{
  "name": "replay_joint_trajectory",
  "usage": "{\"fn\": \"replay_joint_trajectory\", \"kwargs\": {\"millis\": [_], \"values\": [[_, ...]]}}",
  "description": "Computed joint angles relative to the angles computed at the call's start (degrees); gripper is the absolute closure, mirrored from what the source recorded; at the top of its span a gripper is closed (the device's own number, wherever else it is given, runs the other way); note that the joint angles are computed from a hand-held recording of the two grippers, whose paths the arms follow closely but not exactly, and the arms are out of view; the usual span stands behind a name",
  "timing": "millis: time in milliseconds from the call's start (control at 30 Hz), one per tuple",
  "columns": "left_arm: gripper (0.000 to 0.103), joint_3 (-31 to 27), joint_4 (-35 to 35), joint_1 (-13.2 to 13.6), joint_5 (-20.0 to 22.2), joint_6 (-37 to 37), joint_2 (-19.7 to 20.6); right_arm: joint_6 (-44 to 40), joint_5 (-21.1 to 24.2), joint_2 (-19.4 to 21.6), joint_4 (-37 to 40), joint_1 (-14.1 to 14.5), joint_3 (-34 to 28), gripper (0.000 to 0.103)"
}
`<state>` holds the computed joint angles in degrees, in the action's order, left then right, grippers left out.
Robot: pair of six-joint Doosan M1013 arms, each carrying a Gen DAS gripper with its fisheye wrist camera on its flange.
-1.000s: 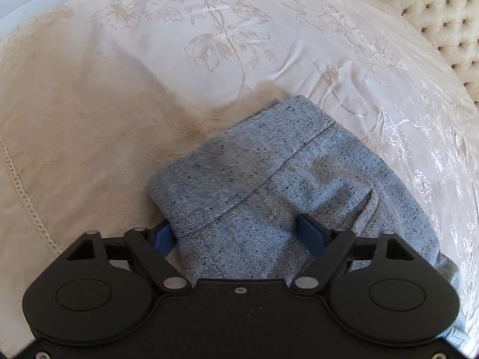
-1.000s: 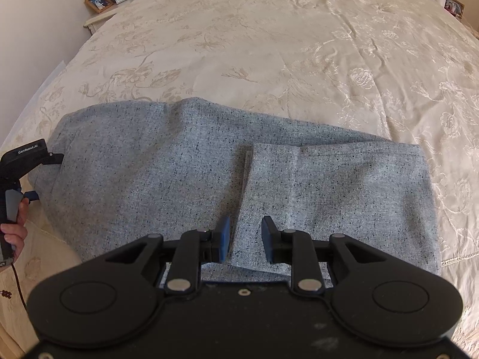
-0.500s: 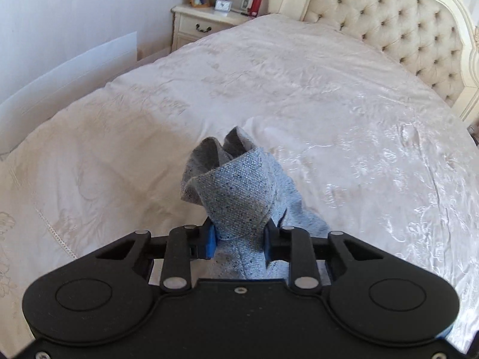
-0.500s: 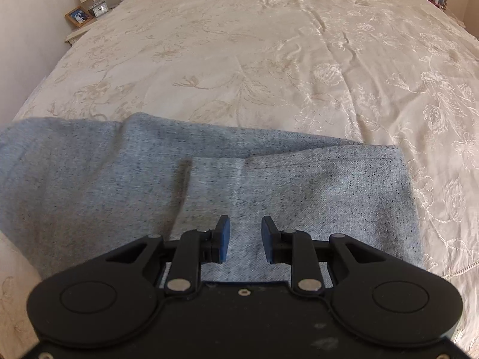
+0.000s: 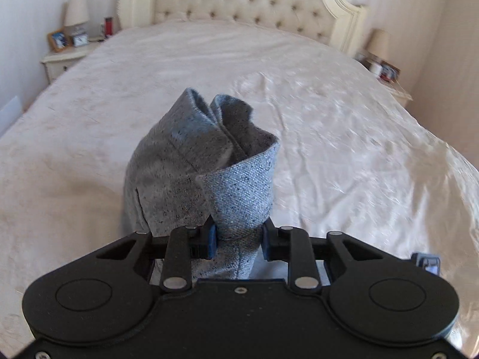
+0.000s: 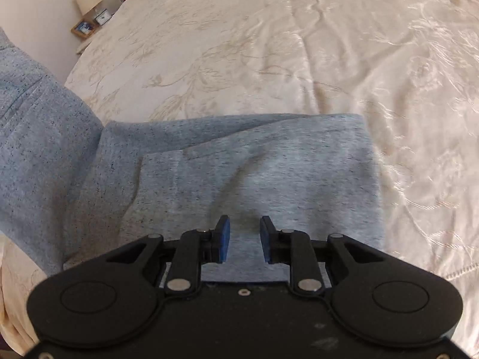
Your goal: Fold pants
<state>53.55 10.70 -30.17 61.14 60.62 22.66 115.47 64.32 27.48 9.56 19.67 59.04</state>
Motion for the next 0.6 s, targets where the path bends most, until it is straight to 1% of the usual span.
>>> {"fn": "replay_joint_trajectory", "kwargs": {"millis": [33,133,200,300,333,400,533,600], "values": [[0.067,-0.69,-1.96,-0.51,1.01,1.64,1.19,0.24,-0.25,-0.79,0.35,-0.67,1.33,0.077],[0.066,-3.66,-7.86,-1.55,6.72,6.04,4.99,0.58,-1.26,-2.71,2.09,-2.51,5.01,0.079],[0.067,-3.27,-11.02,-1.83,7.73,6.22,5.23,0.51,-1.95,-3.67,3.62,-3.5,6.94,0.08],[0.067,-2.06,-10.59,-2.29,7.78,4.9,3.89,-0.32,-2.96,-4.6,4.9,-4.26,8.59,0.08],[0.067,-1.6,-10.1,-2.11,7.52,4.72,3.39,-0.3,-2.45,-4.63,4.44,-4.31,8.55,0.08],[0.067,-1.02,-6.73,-2.21,7.68,3.45,2.92,-1.28,-3.47,-5.2,6.31,-4.79,9.56,0.08],[0.067,-1.76,2.86,-1.5,11.33,-0.08,3.86,-2.08,-3.65,-5.83,7.39,-5.22,10.31,0.08],[0.067,-1.65,5.26,-0.54,13.11,-1.76,4.39,-2.43,-3.62,-6.11,7.56,-5.38,10.47,0.079]]}}
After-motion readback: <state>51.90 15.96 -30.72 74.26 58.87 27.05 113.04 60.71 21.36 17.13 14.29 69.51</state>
